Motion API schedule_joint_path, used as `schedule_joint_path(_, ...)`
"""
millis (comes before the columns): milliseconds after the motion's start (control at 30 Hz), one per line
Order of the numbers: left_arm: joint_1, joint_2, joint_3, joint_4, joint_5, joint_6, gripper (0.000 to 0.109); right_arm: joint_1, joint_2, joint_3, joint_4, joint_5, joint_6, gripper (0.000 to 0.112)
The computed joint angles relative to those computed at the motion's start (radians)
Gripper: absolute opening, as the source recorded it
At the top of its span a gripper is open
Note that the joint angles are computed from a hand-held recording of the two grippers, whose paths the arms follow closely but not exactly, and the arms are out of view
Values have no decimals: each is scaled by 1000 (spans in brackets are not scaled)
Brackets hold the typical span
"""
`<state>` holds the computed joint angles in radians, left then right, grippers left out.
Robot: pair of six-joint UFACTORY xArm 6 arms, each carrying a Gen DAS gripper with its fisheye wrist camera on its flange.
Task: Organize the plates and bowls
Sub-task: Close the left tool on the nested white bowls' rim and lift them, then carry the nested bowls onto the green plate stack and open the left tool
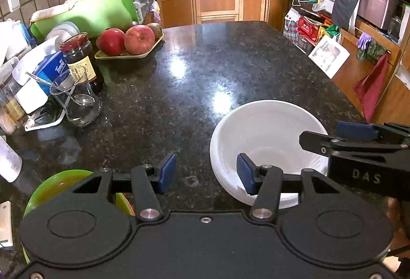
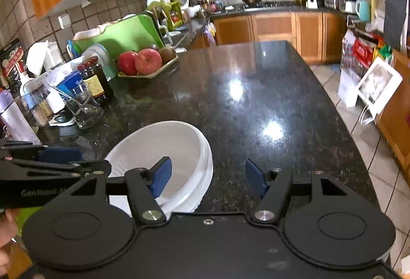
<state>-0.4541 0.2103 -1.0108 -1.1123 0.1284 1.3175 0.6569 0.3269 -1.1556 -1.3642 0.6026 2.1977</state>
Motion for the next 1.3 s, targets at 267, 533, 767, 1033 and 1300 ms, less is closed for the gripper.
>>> schedule_joint_path(267,-6,32,-16,6,-2,-8,59,-34,50,-39,46,-72,-58,55)
schedule_joint_path(533,12,84,-55,221,47,-248,46,-56,56,-42,62,-115,-113,35)
schedule_joint_path(767,17,97,-68,302,119,-315,29,-72,60,-38,60,-156,-124,22)
schedule_joint_path(1033,12,82,-58,395,115,-408,29,-87,52,-32,84,-192,-168,21)
schedule_joint_path(1300,11,78,-42,535,81,-591,29,-99,38,-17,20,-236,-116,21)
